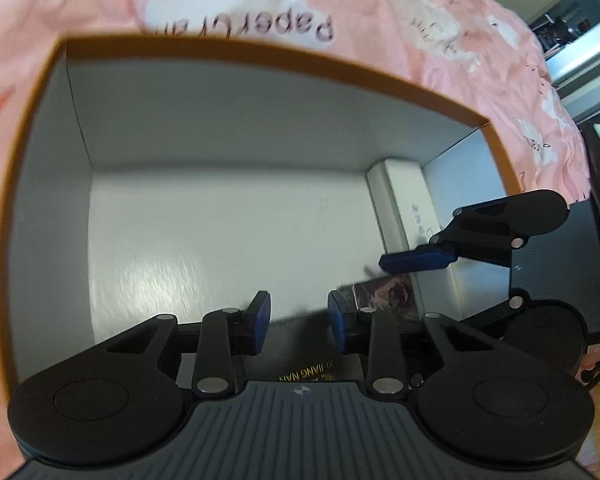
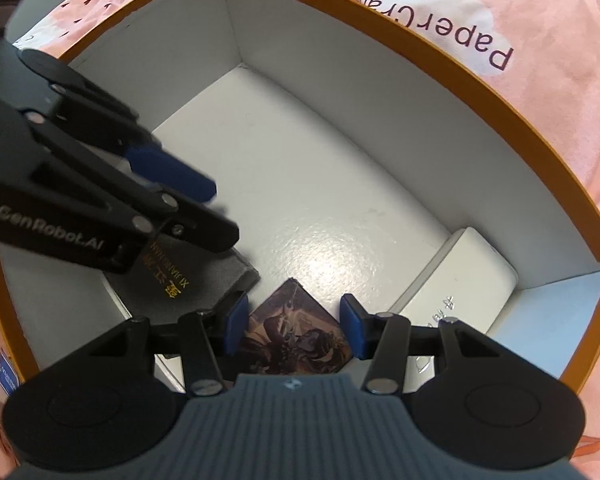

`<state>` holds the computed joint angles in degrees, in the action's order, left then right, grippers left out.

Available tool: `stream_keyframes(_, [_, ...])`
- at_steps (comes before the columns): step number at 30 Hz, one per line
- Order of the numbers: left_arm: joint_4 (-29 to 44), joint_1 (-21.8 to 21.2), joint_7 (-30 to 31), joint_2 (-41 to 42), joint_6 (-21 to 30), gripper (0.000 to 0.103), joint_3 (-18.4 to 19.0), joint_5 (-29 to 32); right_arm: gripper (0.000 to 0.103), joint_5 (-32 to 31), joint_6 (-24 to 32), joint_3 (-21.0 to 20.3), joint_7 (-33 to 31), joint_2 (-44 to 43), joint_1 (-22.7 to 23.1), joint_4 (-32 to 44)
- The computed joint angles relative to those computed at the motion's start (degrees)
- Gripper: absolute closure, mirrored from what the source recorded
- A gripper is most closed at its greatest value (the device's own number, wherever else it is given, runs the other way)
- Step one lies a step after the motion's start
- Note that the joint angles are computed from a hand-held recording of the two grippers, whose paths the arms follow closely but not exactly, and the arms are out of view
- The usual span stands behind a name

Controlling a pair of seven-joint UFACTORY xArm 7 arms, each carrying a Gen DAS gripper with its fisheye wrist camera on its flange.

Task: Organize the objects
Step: 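Press the dark grey box down with the left gripper while the right gripper presses the card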

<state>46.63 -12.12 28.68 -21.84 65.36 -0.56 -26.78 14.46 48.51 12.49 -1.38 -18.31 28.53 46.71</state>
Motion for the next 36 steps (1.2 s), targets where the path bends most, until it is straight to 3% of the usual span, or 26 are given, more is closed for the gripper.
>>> stream_keyframes(8, [1.6,0.0,-1.4,2.0,4.0,0.076,-0.5,0.1,0.049,2.1,2.0,-0.7,-3.9,-0.6,0.9,0.3])
stream_keyframes(14, [1.7,-0.8,-0.9,2.0,4.5,0.076,-1.3,-0.5,0.049,3.9,5.7,-0.8,-6.8,-0.8,1.2,1.3])
stream_keyframes(25, [-0.2,-0.3,-2.6,-0.7,1.7,0.075,-0.8,-1.6,0.050,1.9,5.1,1.1,-1.3,-3.7,0.8,0.5])
stream_keyframes(31, [0.3,0.6,-4.8,-4.2,2.4,0.071,-1.6,5.7,0.050,0.3,5.8,1.5,2.4,-7.6,1.1,-0.6])
stream_keyframes(36, [0.2,0.6,-6.7,-4.0,5.0,0.065,-1.0,7.5,0.050,0.3,5.7,1.5,3.7,-9.6,1.8,-1.8])
